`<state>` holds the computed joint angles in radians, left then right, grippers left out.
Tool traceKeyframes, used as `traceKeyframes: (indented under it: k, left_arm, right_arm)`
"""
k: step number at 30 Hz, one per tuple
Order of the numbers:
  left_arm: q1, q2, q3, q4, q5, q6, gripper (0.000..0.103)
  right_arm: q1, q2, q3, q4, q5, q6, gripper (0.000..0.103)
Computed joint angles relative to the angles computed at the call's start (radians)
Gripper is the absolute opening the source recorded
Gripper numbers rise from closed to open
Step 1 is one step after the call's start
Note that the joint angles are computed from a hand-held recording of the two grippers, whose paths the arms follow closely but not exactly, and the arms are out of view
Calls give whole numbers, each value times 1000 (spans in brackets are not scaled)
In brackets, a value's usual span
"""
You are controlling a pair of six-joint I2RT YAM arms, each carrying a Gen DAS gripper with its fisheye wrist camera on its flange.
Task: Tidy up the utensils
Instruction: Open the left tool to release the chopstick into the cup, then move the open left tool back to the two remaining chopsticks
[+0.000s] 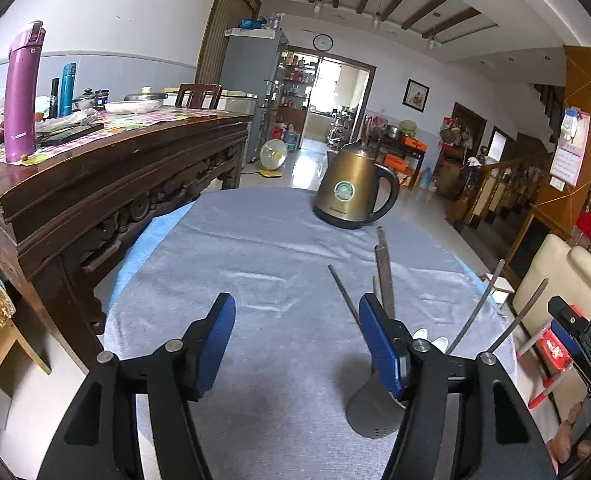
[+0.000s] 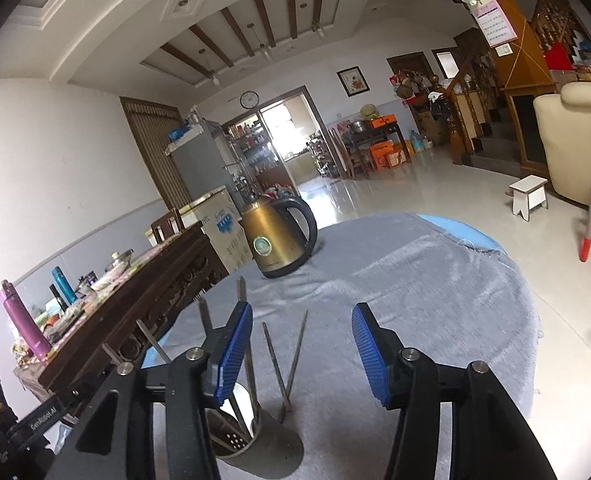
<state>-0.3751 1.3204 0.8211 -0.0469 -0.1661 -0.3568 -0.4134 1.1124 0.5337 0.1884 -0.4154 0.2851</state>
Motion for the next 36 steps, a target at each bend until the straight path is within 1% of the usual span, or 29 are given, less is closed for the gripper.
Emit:
traceKeyframes:
  k: [5,12,27,36]
  left_arm:
    - [3,20,6,-14,-14,-2,68]
    - [20,69,22,-33,-8,-3,69]
    - [40,194,57,-41,7,-5,69]
    - [69,305,93,-39,27,-11,69]
  right_arm:
    - [-5,34,1,-22,4,-28,57]
    - [-14,105,15,-28,-1,-43,57]
    - [-14,245,19,33,23,-48,57]
    - [-8,393,55,79,20,-37,57]
